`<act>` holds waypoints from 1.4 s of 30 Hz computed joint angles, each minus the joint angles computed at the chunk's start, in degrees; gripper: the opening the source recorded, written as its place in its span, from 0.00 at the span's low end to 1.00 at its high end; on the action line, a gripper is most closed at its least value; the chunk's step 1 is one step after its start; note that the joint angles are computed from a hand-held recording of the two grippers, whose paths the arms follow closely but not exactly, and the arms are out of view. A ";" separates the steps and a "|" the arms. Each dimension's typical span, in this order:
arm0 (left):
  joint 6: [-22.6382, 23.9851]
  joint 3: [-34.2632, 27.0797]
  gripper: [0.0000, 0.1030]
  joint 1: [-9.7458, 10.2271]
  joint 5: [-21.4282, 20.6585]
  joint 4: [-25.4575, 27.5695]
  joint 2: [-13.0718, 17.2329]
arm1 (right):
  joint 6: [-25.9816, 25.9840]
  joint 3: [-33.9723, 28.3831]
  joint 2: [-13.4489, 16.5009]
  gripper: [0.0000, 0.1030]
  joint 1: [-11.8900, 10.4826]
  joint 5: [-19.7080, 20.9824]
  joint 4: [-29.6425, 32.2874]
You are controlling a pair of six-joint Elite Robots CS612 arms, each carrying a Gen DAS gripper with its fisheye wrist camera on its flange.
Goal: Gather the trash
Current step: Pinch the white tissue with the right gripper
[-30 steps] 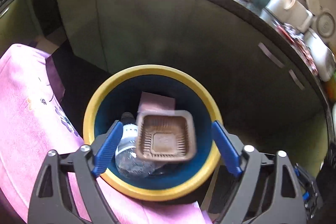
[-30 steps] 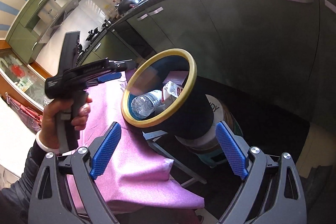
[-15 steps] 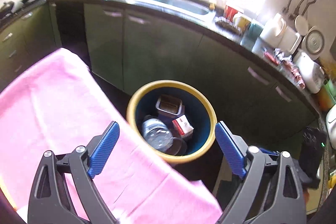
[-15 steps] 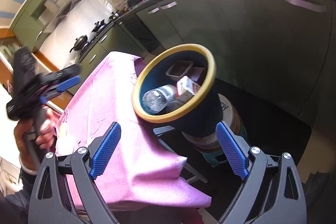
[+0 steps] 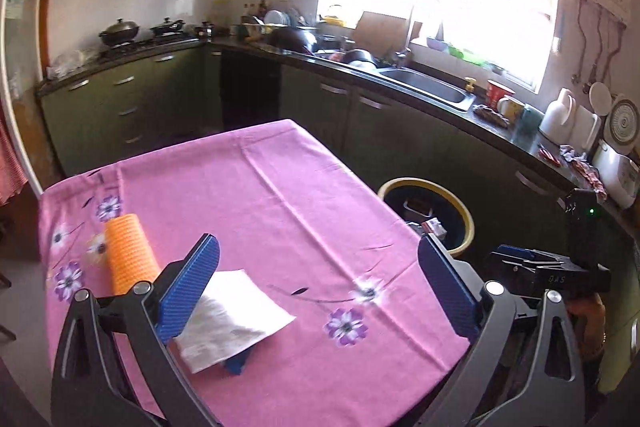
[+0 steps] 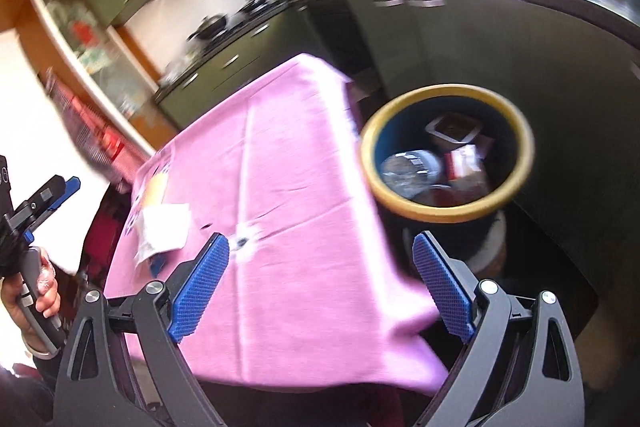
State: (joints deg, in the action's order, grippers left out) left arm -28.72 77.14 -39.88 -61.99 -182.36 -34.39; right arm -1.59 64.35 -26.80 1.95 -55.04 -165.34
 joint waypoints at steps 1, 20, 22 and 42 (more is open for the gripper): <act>-1.03 1.94 0.92 -0.23 2.34 -0.24 -0.90 | -1.58 -0.57 0.14 0.89 0.61 0.58 1.20; -23.05 22.48 0.93 -1.22 13.41 -3.63 -8.52 | -26.86 -18.35 7.69 0.89 13.30 1.74 23.13; -23.61 22.92 0.93 -1.04 12.95 -4.09 -8.57 | -27.10 -20.26 8.76 0.87 13.99 -0.62 24.40; -24.92 23.42 0.93 -0.01 11.18 -4.79 -8.19 | -28.30 -20.31 8.47 0.11 13.63 -0.25 28.68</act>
